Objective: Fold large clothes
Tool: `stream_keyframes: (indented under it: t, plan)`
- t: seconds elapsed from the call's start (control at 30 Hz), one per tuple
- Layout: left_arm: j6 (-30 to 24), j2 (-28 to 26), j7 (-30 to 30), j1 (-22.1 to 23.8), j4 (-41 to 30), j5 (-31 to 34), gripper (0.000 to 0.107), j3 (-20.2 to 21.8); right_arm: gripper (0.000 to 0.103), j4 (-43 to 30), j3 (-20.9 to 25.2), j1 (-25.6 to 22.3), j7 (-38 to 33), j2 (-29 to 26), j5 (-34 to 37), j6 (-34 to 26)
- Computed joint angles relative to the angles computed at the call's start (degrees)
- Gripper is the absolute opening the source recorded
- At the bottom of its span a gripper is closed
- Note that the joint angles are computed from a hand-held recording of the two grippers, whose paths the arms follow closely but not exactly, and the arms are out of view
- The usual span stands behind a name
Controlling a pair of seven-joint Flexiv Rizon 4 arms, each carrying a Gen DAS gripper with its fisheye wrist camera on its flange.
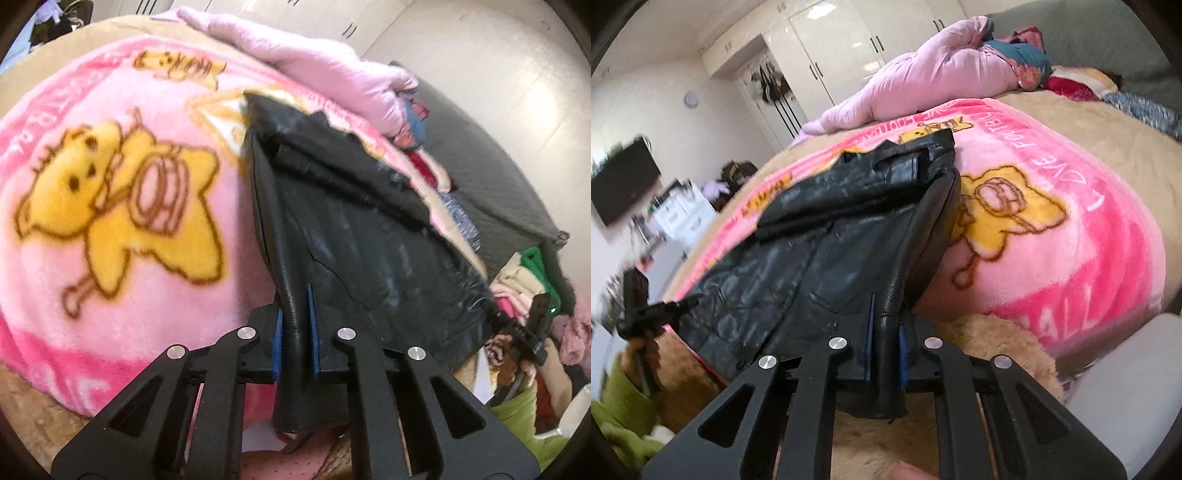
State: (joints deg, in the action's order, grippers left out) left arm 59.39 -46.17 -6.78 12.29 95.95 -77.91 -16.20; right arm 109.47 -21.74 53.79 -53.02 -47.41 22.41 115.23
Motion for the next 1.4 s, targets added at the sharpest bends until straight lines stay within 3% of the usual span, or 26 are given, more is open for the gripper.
stream_keyframes:
  t: [0.17,0.37,0.67,0.83,1.13,1.4]
  plan:
    - [-3.65,3.28,3.23,1.35,2.10,-4.59,0.004,-0.10,0.009,1.26,6.32,-4.55,-0.48,2.90,0.38,6.25]
    - [-9.11,2.96,-1.16,0.98,-0.35,-3.98,0.004,1.58,0.009,-0.74,13.73,-11.42,0.62,4.30,2.29,9.86]
    - [-10.49,2.20,-3.16,0.47,-5.72,-2.76,0.004,0.78,0.009,-6.12,17.74,-17.00,2.53,3.97,0.95,11.02]
    - [-10.27,0.07,-6.78,0.28,-10.74,0.70,0.004,0.18,0.009,-9.18,21.45,-22.90,5.82,2.90,-4.62,11.88]
    - [-8.39,-4.60,-12.25,0.06,-20.04,6.52,0.005,-2.72,0.009,-15.27,20.64,-26.08,8.51,0.71,-8.93,9.23]
    - [-6.55,-10.69,-21.93,-1.10,-30.37,13.60,0.005,-4.65,0.010,-23.26,20.33,-29.72,13.52,-2.60,-13.52,4.09]
